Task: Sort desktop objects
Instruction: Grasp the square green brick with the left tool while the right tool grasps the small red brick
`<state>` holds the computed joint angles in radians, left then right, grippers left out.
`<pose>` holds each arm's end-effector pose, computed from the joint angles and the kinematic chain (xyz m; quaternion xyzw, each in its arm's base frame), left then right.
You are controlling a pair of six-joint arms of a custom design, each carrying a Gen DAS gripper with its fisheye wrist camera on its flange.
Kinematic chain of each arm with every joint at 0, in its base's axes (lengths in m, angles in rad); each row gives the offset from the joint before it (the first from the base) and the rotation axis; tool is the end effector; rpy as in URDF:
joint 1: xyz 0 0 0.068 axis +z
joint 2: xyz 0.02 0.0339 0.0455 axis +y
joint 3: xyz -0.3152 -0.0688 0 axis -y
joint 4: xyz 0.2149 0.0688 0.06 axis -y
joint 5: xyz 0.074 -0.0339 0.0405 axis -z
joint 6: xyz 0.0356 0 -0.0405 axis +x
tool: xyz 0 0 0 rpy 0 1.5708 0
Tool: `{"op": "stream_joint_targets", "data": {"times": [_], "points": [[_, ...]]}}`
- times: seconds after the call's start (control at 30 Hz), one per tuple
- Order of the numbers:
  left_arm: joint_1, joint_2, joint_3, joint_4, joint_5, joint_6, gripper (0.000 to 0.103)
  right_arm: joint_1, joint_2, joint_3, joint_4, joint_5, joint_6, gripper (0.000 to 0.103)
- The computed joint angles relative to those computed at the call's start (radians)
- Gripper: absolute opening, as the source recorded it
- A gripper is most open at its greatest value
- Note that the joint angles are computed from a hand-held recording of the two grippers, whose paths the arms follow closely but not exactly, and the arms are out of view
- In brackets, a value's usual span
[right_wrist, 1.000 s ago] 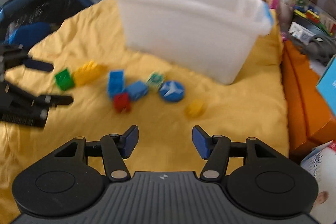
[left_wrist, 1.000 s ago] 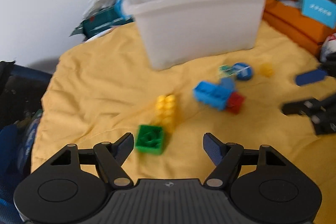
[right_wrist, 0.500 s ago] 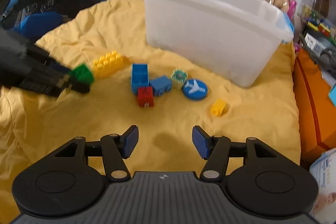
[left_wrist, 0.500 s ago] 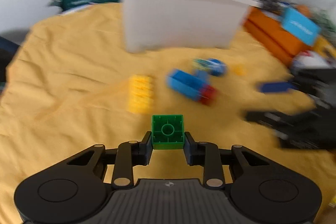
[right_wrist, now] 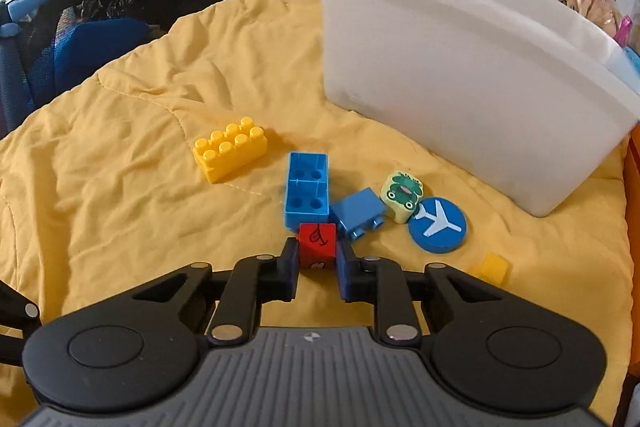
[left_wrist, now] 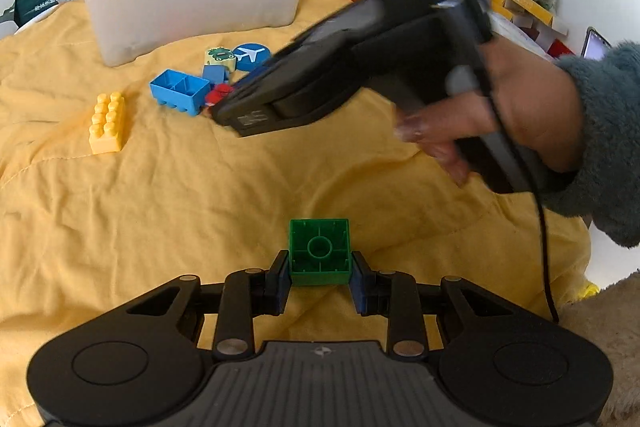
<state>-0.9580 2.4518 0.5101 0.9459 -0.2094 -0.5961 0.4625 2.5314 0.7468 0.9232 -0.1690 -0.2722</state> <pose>0.1788 -0.2414 0.0007 0.1425 0.9435 -0.1263 0.2713 0.3217 0.1671 -0.0114 -0.3629 0.8615 0.1117 0.3370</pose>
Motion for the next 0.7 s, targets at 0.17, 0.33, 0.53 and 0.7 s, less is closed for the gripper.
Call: {"op": "stream_joint_targets", "data": {"times": [0.17,0.33,0.53,0.7], "points": [[0.004,-0.006,0.015,0.006,0.036,0.024,0.034,-0.060,-0.046,-0.159,0.112,0.021,-0.009,0.021],[-0.009,0.012,0.083,-0.040,0.089,0.061,0.035,-0.145,-0.047,-0.306,0.192,0.011,-0.018,0.022],[-0.007,-0.018,0.059,-0.034,-0.023,0.053,0.041,-0.185,-0.012,-0.381,0.297,0.005,0.028,0.022],[0.053,-0.038,-0.011,0.029,-0.109,0.027,0.041,-0.188,-0.001,-0.417,0.360,0.017,0.023,0.022]]}}
